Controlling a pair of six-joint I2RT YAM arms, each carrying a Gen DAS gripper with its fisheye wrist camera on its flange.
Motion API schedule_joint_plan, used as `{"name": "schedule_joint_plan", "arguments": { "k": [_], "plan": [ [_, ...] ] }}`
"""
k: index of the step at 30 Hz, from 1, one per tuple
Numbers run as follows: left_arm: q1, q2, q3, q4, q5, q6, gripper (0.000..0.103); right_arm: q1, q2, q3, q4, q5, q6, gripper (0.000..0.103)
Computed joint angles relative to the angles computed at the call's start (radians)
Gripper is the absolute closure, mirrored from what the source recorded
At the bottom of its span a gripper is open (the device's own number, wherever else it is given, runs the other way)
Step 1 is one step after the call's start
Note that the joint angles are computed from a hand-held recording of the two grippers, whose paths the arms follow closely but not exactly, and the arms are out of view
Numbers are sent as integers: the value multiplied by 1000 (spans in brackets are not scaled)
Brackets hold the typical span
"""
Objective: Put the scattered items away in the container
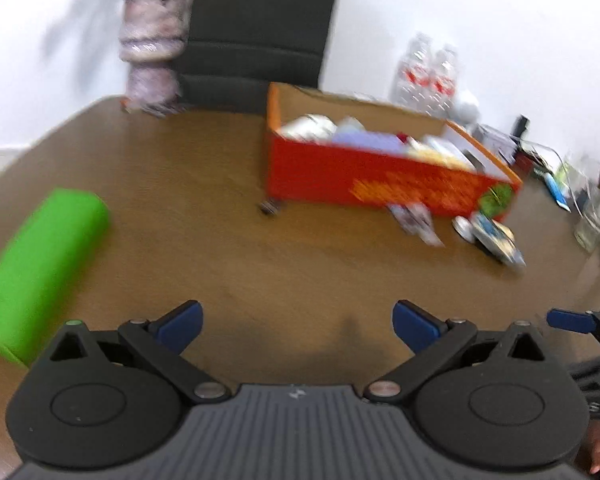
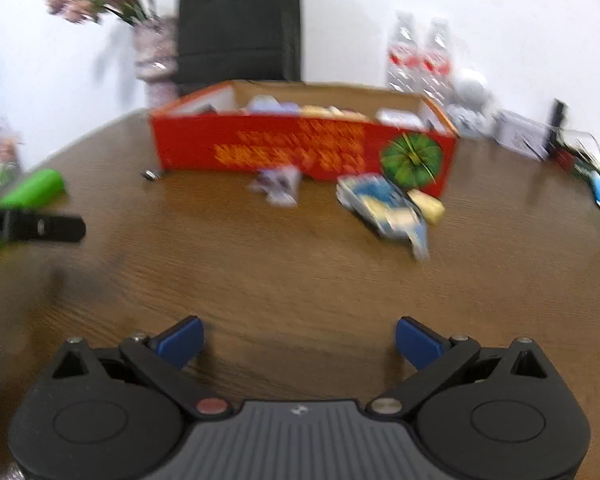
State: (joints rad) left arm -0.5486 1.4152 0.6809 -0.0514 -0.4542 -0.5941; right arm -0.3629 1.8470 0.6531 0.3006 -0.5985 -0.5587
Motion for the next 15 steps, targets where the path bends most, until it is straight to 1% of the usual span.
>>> {"name": "schedule_joint_plan", "arguments": {
  "k": [2,3,5,6,7,8,9,10,11,12,13,15],
  "plan": [
    [81,-20,12,31,22,96,0,2,31,87,-89,-82,-1,2],
    [114,3,42,38,46,140,0,19,50,136,-131,-96,17,5],
    [163,96,117,87,96,253,0,72,94,228,-173,-88,71,12],
    [169,162,156,128,84,314,1,101,120,269,-169,-76,94,17],
    [168,236,205,151,48,368,10,127,148,304,-155,-68,119,19],
    [167,308,266,136,10,398,28,152,181,345,-148,-62,151,22],
    [172,370,327,100,-4,404,40,178,214,390,-152,-50,182,29],
    [186,423,380,66,18,392,59,207,244,434,-163,-10,203,34],
    [208,456,402,62,73,376,66,239,260,454,-154,60,219,41],
    [230,469,396,82,134,369,67,268,274,455,-115,125,227,44],
    [248,476,380,112,179,370,73,282,287,449,-69,155,227,44],
    [261,476,356,154,208,393,83,293,318,455,-24,171,229,46]
  ]
}}
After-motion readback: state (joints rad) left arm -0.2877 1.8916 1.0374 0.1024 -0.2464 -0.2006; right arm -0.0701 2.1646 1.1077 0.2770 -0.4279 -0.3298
